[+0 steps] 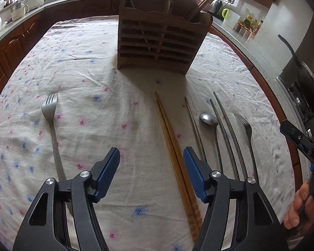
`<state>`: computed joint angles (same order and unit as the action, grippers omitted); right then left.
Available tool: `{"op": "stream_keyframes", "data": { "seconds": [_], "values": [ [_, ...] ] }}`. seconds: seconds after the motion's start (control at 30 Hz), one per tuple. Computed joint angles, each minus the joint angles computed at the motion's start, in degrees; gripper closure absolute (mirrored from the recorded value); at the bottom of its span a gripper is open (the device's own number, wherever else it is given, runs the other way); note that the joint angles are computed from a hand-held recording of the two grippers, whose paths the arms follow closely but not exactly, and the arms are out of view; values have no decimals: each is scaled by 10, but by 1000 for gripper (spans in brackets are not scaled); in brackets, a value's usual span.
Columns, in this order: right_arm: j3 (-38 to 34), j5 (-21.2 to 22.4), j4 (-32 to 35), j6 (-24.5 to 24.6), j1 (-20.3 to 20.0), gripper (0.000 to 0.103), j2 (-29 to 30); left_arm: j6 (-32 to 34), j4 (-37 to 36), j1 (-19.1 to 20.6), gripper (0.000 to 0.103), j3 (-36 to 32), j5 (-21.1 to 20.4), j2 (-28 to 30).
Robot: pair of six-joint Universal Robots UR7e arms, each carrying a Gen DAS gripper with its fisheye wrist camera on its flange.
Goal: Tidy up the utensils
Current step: 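Lower the left tool toward the wooden chopsticks while the right tool approaches the fork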
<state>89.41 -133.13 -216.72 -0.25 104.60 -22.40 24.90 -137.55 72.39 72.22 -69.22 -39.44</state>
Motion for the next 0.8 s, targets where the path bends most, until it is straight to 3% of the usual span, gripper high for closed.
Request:
{"op": "stream_keyframes", "data": {
  "seconds": [0.07, 0.2, 0.47, 0.57, 0.73, 0.8],
  "values": [
    [-12, 5, 18, -2, -2, 62, 1, -5, 19, 0, 44, -16, -2, 12],
    [-42, 14, 61, -9, -8, 66, 6, -11, 55, -1, 66, -49, 10, 39],
    [-85, 35, 144, 3, -25, 68, 17, 27, 56, -7, 73, -72, 21, 60],
    [-96, 38, 171, 9, -30, 69, 18, 35, 74, -1, 77, -82, 7, 59],
    [-102, 45, 194, 11, -37, 69, 18, 1, 141, 17, 78, -127, -51, 65],
    [-106, 47, 200, 11, -39, 69, 19, -1, 139, 17, 78, -125, -47, 64]
  ]
}}
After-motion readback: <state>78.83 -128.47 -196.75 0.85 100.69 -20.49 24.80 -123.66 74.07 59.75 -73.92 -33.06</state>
